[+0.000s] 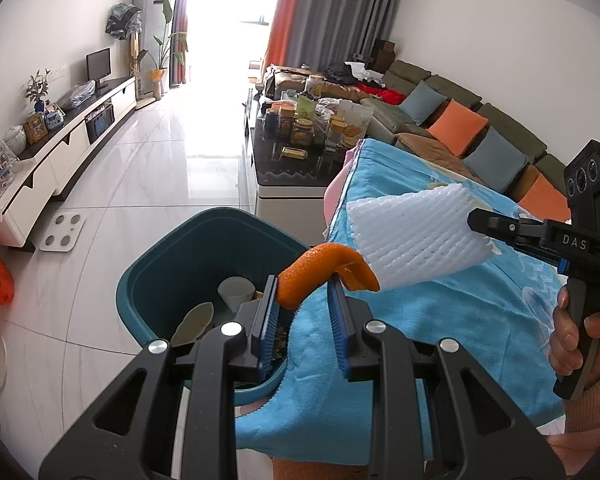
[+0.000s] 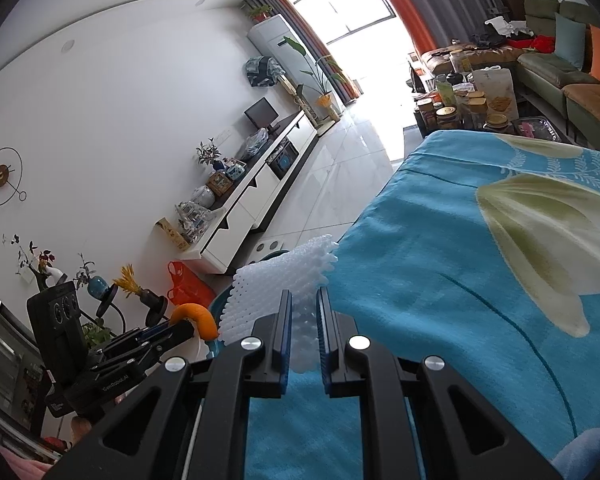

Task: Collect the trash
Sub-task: 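Carry the orange peel and foam net over the teal bin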

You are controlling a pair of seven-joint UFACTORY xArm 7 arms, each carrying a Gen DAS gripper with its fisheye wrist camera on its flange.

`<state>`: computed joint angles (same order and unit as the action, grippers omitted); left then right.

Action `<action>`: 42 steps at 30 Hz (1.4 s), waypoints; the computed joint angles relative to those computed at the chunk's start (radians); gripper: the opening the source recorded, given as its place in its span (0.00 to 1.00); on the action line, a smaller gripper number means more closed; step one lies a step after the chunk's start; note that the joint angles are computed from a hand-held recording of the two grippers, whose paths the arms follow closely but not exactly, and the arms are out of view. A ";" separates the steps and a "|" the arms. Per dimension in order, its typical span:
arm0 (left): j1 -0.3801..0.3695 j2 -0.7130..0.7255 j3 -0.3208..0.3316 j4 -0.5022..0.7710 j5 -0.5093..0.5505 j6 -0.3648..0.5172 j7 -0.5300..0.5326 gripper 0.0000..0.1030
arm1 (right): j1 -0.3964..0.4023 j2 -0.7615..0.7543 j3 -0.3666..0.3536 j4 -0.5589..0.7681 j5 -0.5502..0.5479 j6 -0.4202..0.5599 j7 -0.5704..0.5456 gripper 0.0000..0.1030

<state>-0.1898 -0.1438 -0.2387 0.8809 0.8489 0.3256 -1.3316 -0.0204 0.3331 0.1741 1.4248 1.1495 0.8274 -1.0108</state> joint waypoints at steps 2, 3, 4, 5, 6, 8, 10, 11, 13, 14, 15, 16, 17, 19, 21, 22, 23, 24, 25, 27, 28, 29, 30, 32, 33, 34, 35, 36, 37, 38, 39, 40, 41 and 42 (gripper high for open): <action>0.000 0.000 0.000 0.000 0.003 0.003 -0.001 0.24 | -0.001 0.000 0.000 0.000 0.000 0.002 0.002 0.11; 0.000 -0.003 0.001 -0.004 0.003 0.002 -0.002 0.24 | 0.001 0.000 0.001 0.000 -0.001 0.001 0.004 0.11; 0.001 -0.003 0.001 -0.004 0.003 0.001 -0.003 0.24 | 0.001 -0.001 0.001 0.000 -0.003 0.002 0.006 0.11; 0.002 -0.004 0.000 -0.007 0.004 0.002 -0.006 0.24 | 0.001 0.006 0.000 0.007 -0.005 0.003 0.005 0.11; 0.003 -0.004 0.000 -0.009 0.006 0.002 -0.010 0.24 | 0.001 0.010 0.001 0.011 -0.008 0.003 0.007 0.11; 0.007 0.000 0.001 -0.009 0.011 0.001 -0.018 0.24 | 0.003 0.014 0.003 0.014 -0.013 0.001 0.009 0.11; 0.007 0.000 0.001 -0.010 0.014 0.005 -0.026 0.24 | 0.004 0.015 0.006 0.016 -0.015 -0.002 0.011 0.11; 0.007 -0.001 0.001 -0.011 0.014 0.005 -0.029 0.24 | 0.005 0.016 0.008 0.017 -0.015 -0.003 0.012 0.11; 0.006 -0.002 0.001 -0.013 0.014 0.010 -0.034 0.24 | 0.006 0.018 0.009 0.018 -0.017 -0.005 0.013 0.11; 0.005 -0.001 -0.001 -0.009 0.014 0.015 -0.037 0.24 | 0.007 0.019 0.010 0.019 -0.019 -0.005 0.014 0.11; 0.005 0.004 -0.001 -0.006 0.017 0.016 -0.041 0.24 | 0.008 0.019 0.011 0.020 -0.021 -0.006 0.015 0.11; 0.003 0.003 0.000 -0.007 0.018 0.017 -0.045 0.24 | 0.009 0.018 0.012 0.021 -0.024 -0.006 0.017 0.11; 0.002 0.005 0.001 -0.004 0.018 0.020 -0.045 0.24 | 0.010 0.020 0.012 0.023 -0.027 -0.006 0.019 0.10; 0.000 0.005 0.002 -0.004 0.020 0.023 -0.050 0.24 | 0.010 0.024 0.013 0.027 -0.031 -0.004 0.021 0.11; -0.002 0.006 0.004 -0.003 0.021 0.026 -0.056 0.24 | 0.013 0.028 0.015 0.033 -0.038 -0.005 0.026 0.11; -0.004 0.007 0.003 -0.001 0.022 0.030 -0.059 0.24 | 0.014 0.030 0.016 0.035 -0.041 -0.005 0.028 0.11; -0.004 0.012 0.003 0.003 0.026 0.030 -0.065 0.24 | 0.015 0.031 0.017 0.036 -0.044 -0.005 0.029 0.11; -0.006 0.013 0.004 0.003 0.027 0.032 -0.068 0.24 | 0.015 0.032 0.018 0.039 -0.048 -0.005 0.030 0.11; -0.007 0.014 0.004 0.003 0.029 0.034 -0.071 0.24 | 0.016 0.033 0.020 0.039 -0.051 -0.005 0.030 0.11; -0.007 0.017 0.011 0.001 0.028 0.030 -0.071 0.24 | 0.019 0.037 0.022 0.045 -0.057 -0.006 0.032 0.11; -0.008 0.018 0.013 0.001 0.027 0.031 -0.072 0.24 | 0.019 0.038 0.023 0.046 -0.059 -0.007 0.032 0.11; -0.009 0.021 0.013 0.002 0.028 0.033 -0.075 0.24 | 0.019 0.040 0.024 0.048 -0.061 -0.005 0.033 0.11; -0.009 0.023 0.015 0.003 0.029 0.033 -0.078 0.24 | 0.020 0.042 0.025 0.051 -0.064 -0.005 0.035 0.11; -0.011 0.028 0.017 0.005 0.032 0.036 -0.084 0.24 | 0.022 0.046 0.027 0.055 -0.070 -0.006 0.038 0.11; -0.012 0.031 0.019 0.006 0.033 0.035 -0.087 0.24 | 0.022 0.048 0.028 0.057 -0.073 -0.005 0.039 0.11; -0.013 0.032 0.021 0.008 0.032 0.035 -0.086 0.24 | 0.022 0.048 0.029 0.058 -0.076 -0.006 0.042 0.11; -0.014 0.033 0.023 0.008 0.033 0.037 -0.088 0.24 | 0.025 0.050 0.030 0.060 -0.080 -0.007 0.044 0.11; -0.015 0.034 0.024 0.008 0.033 0.038 -0.089 0.24 | 0.025 0.051 0.030 0.062 -0.083 -0.007 0.047 0.11; -0.016 0.036 0.026 0.008 0.033 0.037 -0.091 0.24 | 0.025 0.052 0.031 0.064 -0.086 -0.007 0.048 0.11; -0.017 0.038 0.026 0.009 0.037 0.038 -0.096 0.24 | 0.026 0.052 0.032 0.065 -0.088 -0.007 0.050 0.11; -0.019 0.040 0.027 0.010 0.037 0.039 -0.098 0.24 | 0.026 0.053 0.033 0.066 -0.091 -0.007 0.052 0.11; -0.020 0.045 0.028 0.015 0.036 0.041 -0.098 0.24 | 0.026 0.053 0.034 0.066 -0.092 -0.008 0.053 0.11; -0.022 0.044 0.031 0.014 0.035 0.041 -0.096 0.24 | 0.027 0.053 0.034 0.067 -0.094 -0.008 0.054 0.11; -0.023 0.044 0.032 0.015 0.036 0.042 -0.098 0.24 | 0.028 0.055 0.035 0.068 -0.096 -0.009 0.054 0.11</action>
<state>-0.2124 -0.0994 -0.2069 0.8955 0.8844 0.3676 -1.4297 0.0071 0.3876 0.2090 1.4933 1.0533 0.8188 -0.9563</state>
